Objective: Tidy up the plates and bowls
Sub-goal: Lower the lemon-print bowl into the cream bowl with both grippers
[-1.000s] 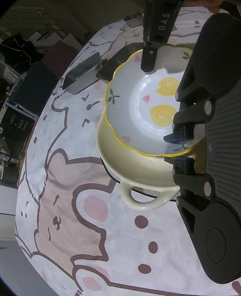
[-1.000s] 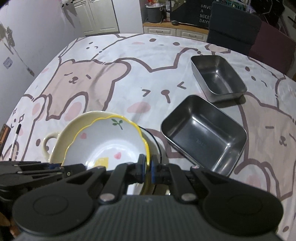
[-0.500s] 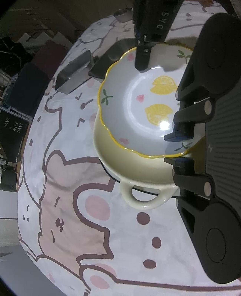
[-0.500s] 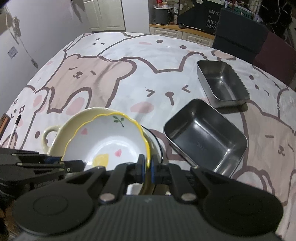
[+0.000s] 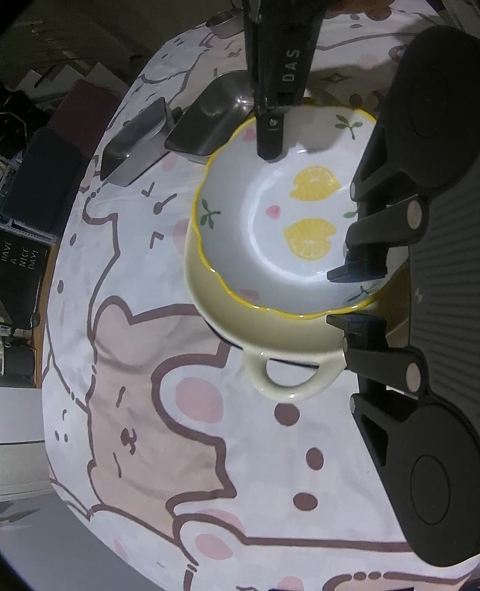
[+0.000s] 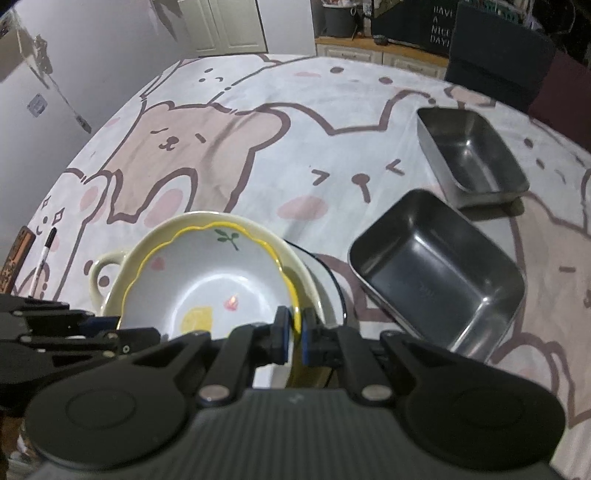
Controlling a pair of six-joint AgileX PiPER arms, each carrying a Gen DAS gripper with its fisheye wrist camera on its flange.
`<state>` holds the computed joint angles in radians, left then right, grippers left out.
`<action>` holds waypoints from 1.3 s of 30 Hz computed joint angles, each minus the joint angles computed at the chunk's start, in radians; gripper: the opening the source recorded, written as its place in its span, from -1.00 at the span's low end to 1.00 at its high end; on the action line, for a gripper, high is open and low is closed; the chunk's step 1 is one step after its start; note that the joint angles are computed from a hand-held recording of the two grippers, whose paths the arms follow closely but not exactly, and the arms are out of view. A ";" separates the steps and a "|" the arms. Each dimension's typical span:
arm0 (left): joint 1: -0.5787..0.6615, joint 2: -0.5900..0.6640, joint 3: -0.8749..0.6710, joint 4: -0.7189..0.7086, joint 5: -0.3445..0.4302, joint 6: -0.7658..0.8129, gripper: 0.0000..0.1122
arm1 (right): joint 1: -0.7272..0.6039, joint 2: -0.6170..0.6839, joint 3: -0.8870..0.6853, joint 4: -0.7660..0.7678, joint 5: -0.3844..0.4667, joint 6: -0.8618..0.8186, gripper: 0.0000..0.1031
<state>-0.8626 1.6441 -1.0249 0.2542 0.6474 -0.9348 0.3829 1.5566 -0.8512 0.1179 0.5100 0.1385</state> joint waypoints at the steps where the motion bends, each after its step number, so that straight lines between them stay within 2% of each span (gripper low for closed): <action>1: 0.001 -0.004 0.001 0.004 0.005 -0.001 -0.68 | -0.013 0.010 -0.005 0.037 0.005 -0.032 -0.85; 7: 0.018 -0.022 0.017 -0.018 -0.009 0.008 -0.69 | -0.051 0.068 -0.033 0.170 0.033 -0.127 -0.83; 16: 0.008 -0.005 -0.012 -0.004 0.029 0.003 -0.74 | -0.071 0.081 -0.031 0.228 0.034 -0.159 -0.80; 31: 0.013 -0.003 -0.022 -0.016 0.052 0.026 -0.81 | -0.039 0.084 -0.064 0.128 0.077 -0.076 -0.75; 39: 0.014 -0.011 -0.012 -0.019 0.046 0.023 -0.81 | -0.063 0.036 -0.039 0.156 0.064 -0.104 -0.66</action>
